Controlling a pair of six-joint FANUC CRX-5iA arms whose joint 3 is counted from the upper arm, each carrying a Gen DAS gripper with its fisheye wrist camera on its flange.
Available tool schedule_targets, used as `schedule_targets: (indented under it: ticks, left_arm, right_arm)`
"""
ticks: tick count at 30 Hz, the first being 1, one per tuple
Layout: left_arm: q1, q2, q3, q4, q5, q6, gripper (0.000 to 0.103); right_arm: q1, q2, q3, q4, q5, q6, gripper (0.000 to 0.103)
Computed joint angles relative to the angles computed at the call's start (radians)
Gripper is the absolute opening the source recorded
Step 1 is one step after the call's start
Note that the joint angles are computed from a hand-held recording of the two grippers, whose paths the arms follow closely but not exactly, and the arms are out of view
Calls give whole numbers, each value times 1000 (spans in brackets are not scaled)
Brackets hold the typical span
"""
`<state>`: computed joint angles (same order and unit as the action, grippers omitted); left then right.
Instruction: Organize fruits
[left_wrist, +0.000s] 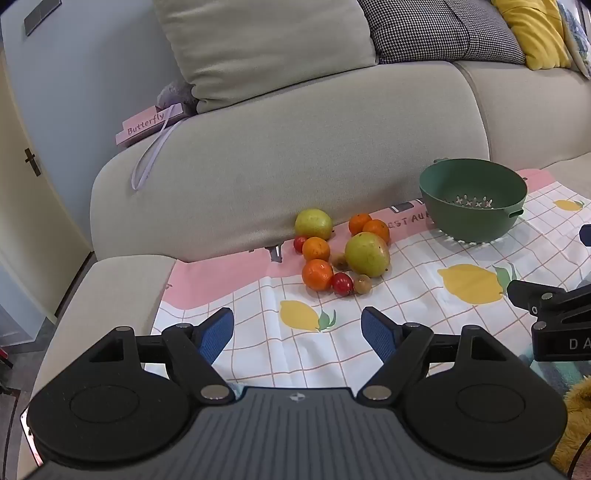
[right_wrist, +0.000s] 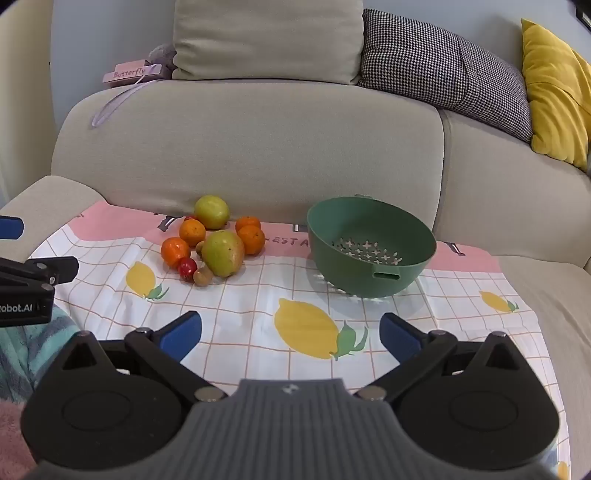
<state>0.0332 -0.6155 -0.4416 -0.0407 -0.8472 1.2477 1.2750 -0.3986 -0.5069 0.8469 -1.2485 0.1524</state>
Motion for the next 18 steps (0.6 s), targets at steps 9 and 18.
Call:
schedule_targets:
  ticks: [9,18]
  left_arm:
    - [5,0,-2,12,-2,-5,92]
    - [3,1,0,9,-4,-1,92]
  right_arm:
    - [3,2,6,-17,-17,-7,99]
    - [-4,10,20,-40,-14,5,99]
